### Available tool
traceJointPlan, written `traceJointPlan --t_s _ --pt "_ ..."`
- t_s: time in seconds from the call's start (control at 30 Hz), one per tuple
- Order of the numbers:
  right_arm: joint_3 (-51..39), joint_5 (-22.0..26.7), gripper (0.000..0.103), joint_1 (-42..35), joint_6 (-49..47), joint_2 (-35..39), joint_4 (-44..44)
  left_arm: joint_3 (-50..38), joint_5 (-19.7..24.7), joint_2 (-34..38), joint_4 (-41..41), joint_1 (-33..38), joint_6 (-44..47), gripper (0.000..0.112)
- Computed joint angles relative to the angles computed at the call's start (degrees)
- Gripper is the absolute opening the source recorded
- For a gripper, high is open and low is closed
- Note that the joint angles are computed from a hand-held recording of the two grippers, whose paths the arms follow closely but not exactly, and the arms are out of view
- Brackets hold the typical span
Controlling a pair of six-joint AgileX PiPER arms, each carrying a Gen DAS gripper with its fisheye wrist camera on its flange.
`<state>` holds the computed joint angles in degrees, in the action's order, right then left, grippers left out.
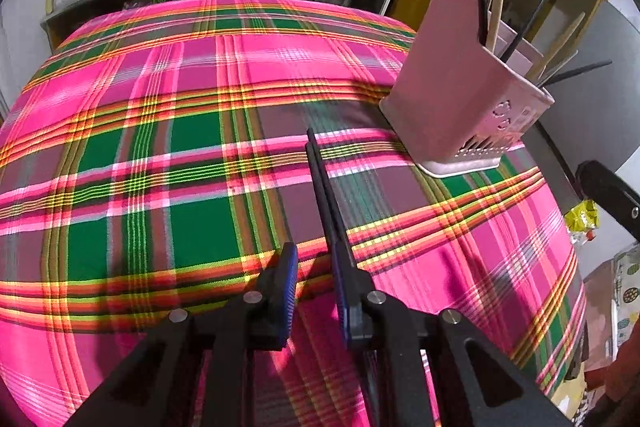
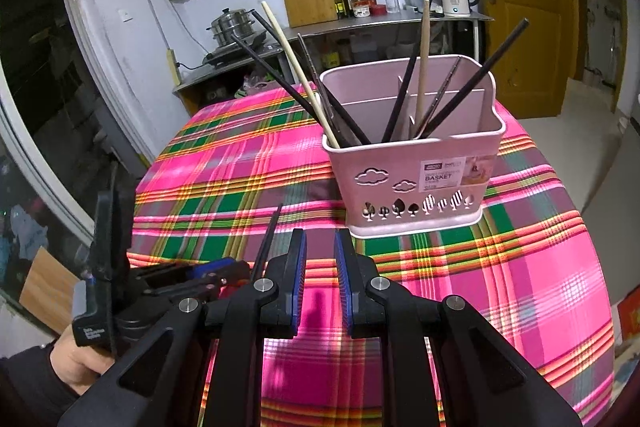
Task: Organize utensils
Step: 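Move both open tools down toward the remaining black chopsticks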
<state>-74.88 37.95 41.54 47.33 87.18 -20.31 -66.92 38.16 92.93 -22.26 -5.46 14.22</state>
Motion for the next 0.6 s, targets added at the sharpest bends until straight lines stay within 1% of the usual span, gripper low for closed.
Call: traceJointPlan --t_s 0.1,0.3,0.43,0.5,0.53,0.57,0.6 --pt "0.51 -0.37 0.015 -0.47 -0.17 -0.19 0.26 -0.33 -0.17 0.30 0.75 -0.52 -0.50 0.024" --pt "0.77 -0.68 0.015 -0.76 -0.24 -0.19 0.45 0.64 -3.53 -0.10 6.30 -2.87 -5.28 0.025" --pt "0.93 -0.74 0.015 -0.84 -0.53 -0.33 0.52 1.44 -4.39 -0.50 7.17 -2.56 -5.24 0.026" --pt "0.92 -0.72 0.015 -0.84 -0.64 -0.32 0.60 1.70 -4.36 -0.70 7.78 -2.33 -4.83 0.022" --pt "1.04 -0.80 0.015 -0.70 -0.38 -0.35 0.36 1.75 -4.53 -0.81 9.98 -2.57 -6.22 0.014" --pt "1.03 -0.77 0.015 -0.62 -0.28 -0.29 0.27 1.62 -4.30 -0.73 9.91 -2.19 -5.77 0.012" --pt "0.99 -0.75 0.015 -0.60 -0.28 -0.15 0.36 1.47 -3.70 -0.69 7.84 -1.27 -3.87 0.012"
